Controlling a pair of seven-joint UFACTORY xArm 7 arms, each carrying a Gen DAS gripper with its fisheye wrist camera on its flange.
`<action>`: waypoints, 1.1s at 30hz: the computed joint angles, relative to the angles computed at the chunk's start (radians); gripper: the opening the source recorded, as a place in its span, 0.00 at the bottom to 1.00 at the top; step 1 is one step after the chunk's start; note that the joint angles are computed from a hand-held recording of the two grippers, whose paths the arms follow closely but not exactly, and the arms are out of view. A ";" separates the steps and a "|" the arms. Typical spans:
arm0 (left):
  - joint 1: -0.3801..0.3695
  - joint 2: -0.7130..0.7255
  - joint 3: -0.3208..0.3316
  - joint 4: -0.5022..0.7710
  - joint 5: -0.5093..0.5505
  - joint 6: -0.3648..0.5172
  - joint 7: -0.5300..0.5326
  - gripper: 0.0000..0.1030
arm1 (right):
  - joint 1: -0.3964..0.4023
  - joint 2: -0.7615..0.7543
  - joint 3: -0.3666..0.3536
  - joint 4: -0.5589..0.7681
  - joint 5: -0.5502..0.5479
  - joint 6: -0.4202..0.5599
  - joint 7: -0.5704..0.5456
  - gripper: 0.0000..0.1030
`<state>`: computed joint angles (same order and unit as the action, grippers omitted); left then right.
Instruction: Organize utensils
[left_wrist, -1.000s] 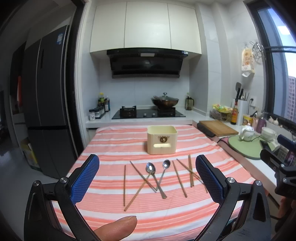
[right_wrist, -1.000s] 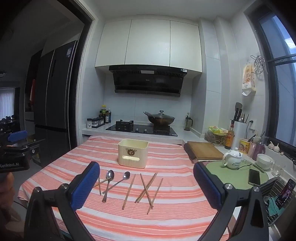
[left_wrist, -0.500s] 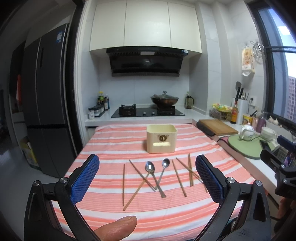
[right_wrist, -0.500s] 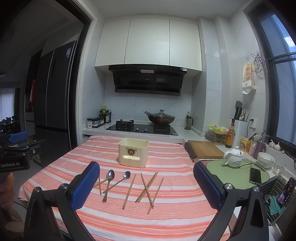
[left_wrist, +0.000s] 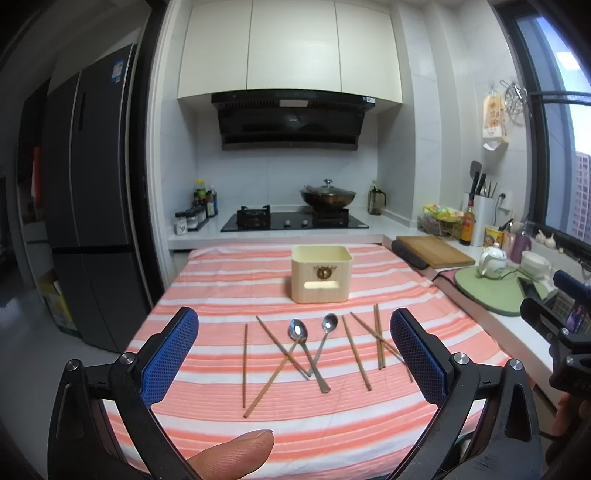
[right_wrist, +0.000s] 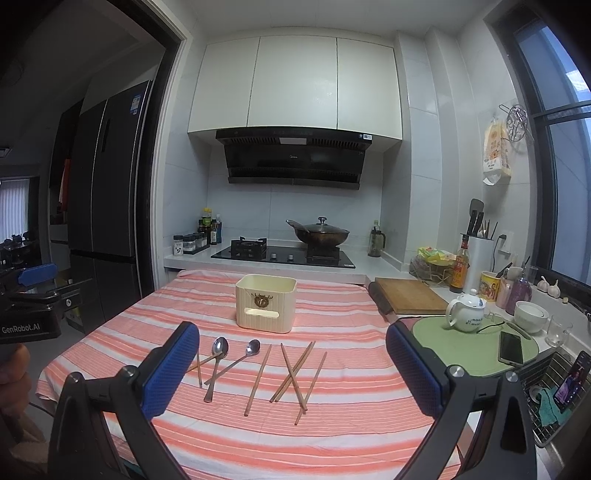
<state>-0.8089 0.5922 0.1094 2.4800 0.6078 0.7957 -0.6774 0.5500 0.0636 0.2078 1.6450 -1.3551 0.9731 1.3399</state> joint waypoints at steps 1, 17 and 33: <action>-0.001 0.001 0.000 0.001 0.000 0.001 -0.001 1.00 | 0.000 -0.002 0.000 -0.002 0.000 -0.001 0.001 1.00; -0.007 0.016 0.005 0.020 0.001 0.009 -0.008 1.00 | -0.005 -0.005 0.003 -0.006 0.003 -0.004 -0.003 1.00; -0.006 0.011 0.008 0.015 -0.005 0.010 -0.013 1.00 | -0.002 0.004 -0.004 0.007 0.010 -0.007 -0.014 1.00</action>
<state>-0.8154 0.6035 0.1171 2.4945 0.6025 0.8055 -0.6900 0.5483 0.0673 0.2033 1.6516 -1.3453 0.9664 1.3261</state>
